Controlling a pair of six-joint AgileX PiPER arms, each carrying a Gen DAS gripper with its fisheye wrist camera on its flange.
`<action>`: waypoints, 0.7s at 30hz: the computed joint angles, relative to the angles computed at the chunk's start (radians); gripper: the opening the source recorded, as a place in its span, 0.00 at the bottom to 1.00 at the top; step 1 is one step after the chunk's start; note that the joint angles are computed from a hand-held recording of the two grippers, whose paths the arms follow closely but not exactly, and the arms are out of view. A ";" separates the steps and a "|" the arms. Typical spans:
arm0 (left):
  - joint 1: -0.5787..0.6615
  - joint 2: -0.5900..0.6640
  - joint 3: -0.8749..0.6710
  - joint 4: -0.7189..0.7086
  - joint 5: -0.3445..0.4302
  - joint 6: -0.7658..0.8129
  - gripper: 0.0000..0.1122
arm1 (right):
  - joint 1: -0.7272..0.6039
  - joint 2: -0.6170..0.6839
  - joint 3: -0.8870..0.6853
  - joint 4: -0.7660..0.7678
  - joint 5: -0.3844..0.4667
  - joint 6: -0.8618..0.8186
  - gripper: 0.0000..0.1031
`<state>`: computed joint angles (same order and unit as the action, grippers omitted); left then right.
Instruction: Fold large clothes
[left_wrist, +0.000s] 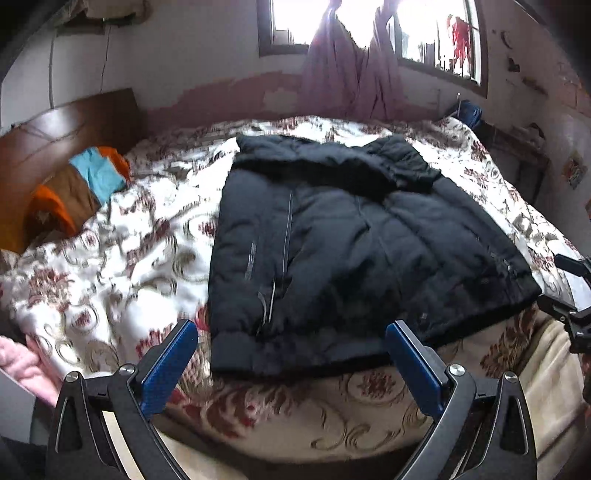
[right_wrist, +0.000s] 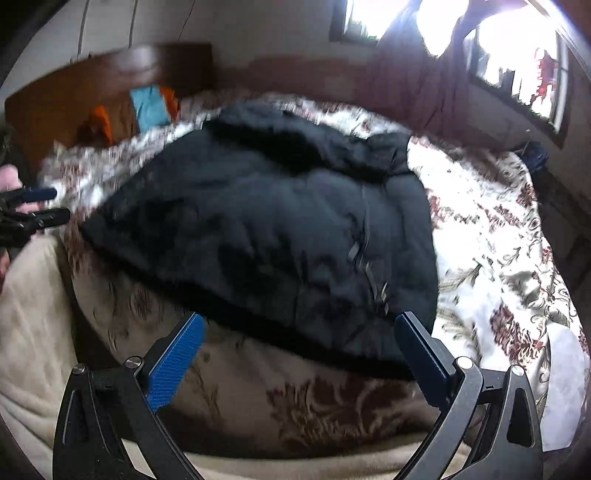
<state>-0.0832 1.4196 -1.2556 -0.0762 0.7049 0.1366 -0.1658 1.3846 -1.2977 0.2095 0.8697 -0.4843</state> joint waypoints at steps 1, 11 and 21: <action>0.019 0.002 0.007 -0.049 0.019 0.057 0.91 | 0.015 0.009 0.001 -0.033 0.009 0.008 0.98; -0.137 0.069 0.067 0.220 0.031 0.014 0.91 | 0.185 0.112 0.002 -0.421 0.038 0.280 0.98; -0.357 0.122 0.205 0.798 -0.042 -0.409 0.91 | 0.325 0.169 0.078 -0.786 -0.038 0.535 0.98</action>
<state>-0.4399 1.5420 -1.0510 0.7216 0.6627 -0.2727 0.1593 1.5532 -1.2199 -0.5762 0.8322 0.0506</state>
